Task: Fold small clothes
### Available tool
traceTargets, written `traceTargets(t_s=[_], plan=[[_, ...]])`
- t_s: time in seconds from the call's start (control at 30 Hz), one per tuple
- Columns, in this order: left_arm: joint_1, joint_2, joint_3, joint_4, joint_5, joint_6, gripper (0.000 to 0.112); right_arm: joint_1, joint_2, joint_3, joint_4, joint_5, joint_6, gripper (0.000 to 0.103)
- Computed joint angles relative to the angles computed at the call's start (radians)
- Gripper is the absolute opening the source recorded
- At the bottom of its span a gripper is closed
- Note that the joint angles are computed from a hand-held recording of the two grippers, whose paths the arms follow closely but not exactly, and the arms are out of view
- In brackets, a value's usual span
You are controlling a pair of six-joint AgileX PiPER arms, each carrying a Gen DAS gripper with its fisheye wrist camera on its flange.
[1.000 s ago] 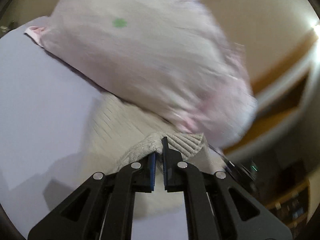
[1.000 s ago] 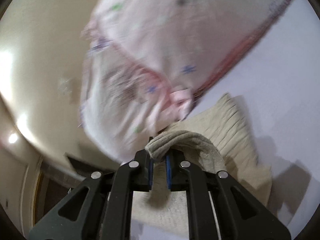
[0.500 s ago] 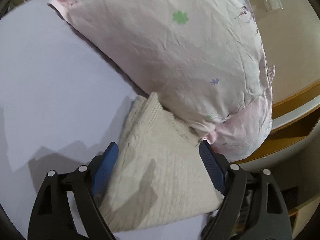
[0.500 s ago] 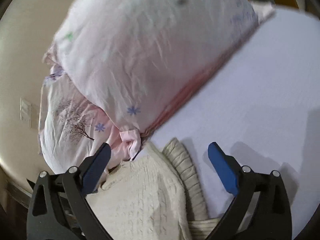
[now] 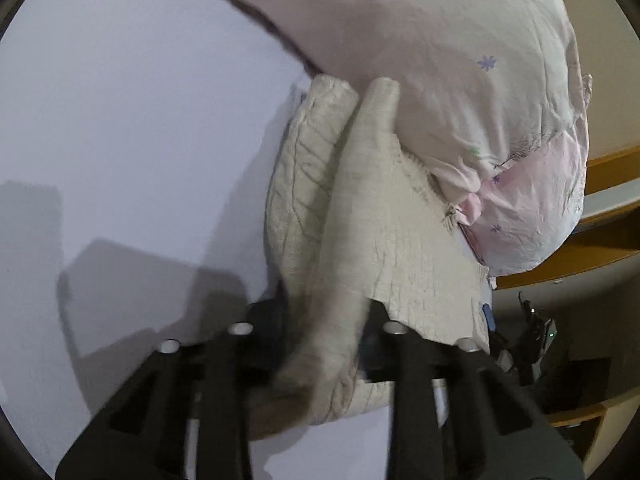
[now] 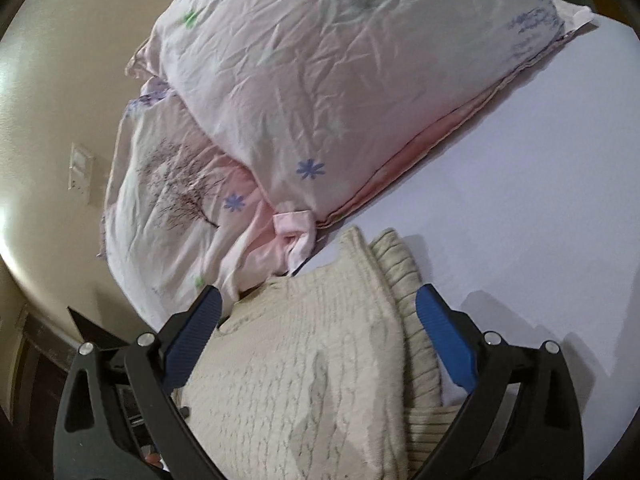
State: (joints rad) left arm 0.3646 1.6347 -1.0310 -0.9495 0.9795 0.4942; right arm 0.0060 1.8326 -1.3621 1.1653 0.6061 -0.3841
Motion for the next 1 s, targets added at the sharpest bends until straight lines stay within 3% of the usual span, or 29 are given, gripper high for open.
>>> traceTargets(t_s=[0.17, 0.27, 0.3, 0.4, 0.47, 0.57, 0.63, 0.67, 0.7, 0.73, 0.77, 0.83, 0.9, 1.0], plan=[[-0.009, -0.066, -0.015, -0.198, 0.085, 0.062, 0.018, -0.038, -0.008, 0.029, 0.123, 0.042, -0.120, 0.098], [-0.152, -0.100, -0.076, -0.317, 0.061, 0.089, 0.017, -0.072, -0.025, 0.065, 0.216, 0.062, -0.200, 0.097], [-0.243, -0.095, -0.106, -0.355, 0.016, 0.090, 0.017, -0.084, -0.033, 0.078, 0.240, 0.067, -0.221, 0.097], [-0.506, 0.033, -0.274, -0.371, -0.037, 0.090, 0.017, -0.113, -0.068, 0.115, 0.272, 0.040, -0.254, 0.097], [-0.696, 0.180, -0.460, -0.217, -0.083, 0.000, 0.017, -0.134, -0.085, 0.126, 0.259, 0.016, -0.250, 0.097], [-0.825, 0.362, -0.685, -0.107, 0.008, -0.111, 0.017, -0.186, -0.092, 0.107, 0.167, 0.047, -0.170, 0.098], [-0.809, 0.332, -0.650, -0.185, 0.028, -0.042, 0.018, -0.216, -0.094, 0.078, 0.071, 0.108, -0.114, 0.098], [-0.776, 0.261, -0.573, -0.223, -0.010, 0.019, 0.027, -0.232, -0.095, 0.053, 0.000, 0.150, -0.078, 0.098], [-0.748, 0.202, -0.502, -0.250, -0.060, 0.050, 0.037, -0.239, -0.089, 0.027, -0.047, 0.189, -0.054, 0.098], [-0.704, 0.130, -0.427, -0.239, -0.124, 0.041, 0.062, -0.244, -0.079, 0.003, -0.081, 0.225, -0.034, 0.099], [-0.687, 0.096, -0.391, -0.203, -0.176, 0.009, 0.076, -0.247, -0.048, -0.048, -0.120, 0.288, -0.003, 0.100], [-0.648, 0.054, -0.346, -0.028, -0.226, -0.126, 0.077, -0.238, 0.044, -0.168, -0.173, 0.420, 0.067, 0.100], [-0.630, 0.064, -0.338, 0.108, -0.217, -0.258, 0.077, -0.214, 0.134, -0.281, -0.236, 0.512, 0.151, 0.100], [-0.624, 0.106, -0.310, 0.146, -0.195, -0.310, 0.077, -0.172, 0.241, -0.402, -0.294, 0.595, 0.227, 0.101]])
